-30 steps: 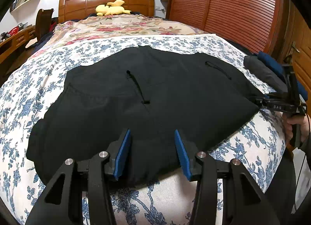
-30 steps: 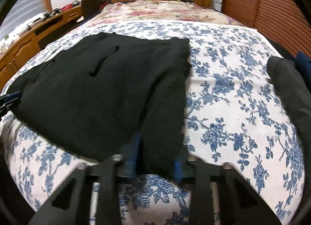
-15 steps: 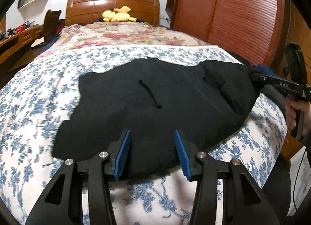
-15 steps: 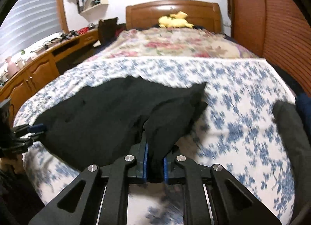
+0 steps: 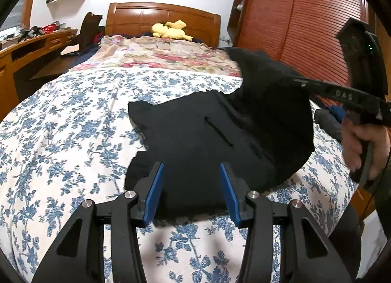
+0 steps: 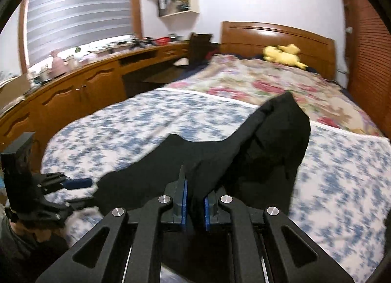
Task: Fold large clothes
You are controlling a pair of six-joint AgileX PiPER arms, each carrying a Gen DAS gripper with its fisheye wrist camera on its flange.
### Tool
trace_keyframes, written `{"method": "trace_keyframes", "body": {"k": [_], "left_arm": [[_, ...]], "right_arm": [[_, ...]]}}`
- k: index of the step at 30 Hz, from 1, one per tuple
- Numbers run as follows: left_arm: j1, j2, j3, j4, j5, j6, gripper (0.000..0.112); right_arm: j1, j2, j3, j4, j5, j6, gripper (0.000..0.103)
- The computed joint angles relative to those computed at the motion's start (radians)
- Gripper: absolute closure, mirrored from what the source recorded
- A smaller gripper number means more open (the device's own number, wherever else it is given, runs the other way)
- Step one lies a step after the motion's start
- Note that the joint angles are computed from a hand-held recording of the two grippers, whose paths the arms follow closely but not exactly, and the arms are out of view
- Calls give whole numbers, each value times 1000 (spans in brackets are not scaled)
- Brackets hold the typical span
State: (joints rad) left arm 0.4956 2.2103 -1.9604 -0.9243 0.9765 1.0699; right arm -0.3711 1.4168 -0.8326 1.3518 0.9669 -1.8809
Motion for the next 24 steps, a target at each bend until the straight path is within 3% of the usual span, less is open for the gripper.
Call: {"method": "trace_keyframes", "body": {"k": [9,12,16,20,24], "left_arm": [[4,12,-20,8,-1,-7,64],[-2,7,-12,6,-8,-3,64],[-16,6,-10,11,-22,-8,64],[-24,3,-5,14,-32,-8,64],[-33,-19,19,3,-45,4,64]], "right_arm": [[191,108,25,-14,-206,-31,91],[214,100,13,-40,-231,13,84],[164,20,30,-80,-159,38,58],[31,-71,55,-84,-11,0,52],[-106,-73,60,-75,55,-47,51]]}}
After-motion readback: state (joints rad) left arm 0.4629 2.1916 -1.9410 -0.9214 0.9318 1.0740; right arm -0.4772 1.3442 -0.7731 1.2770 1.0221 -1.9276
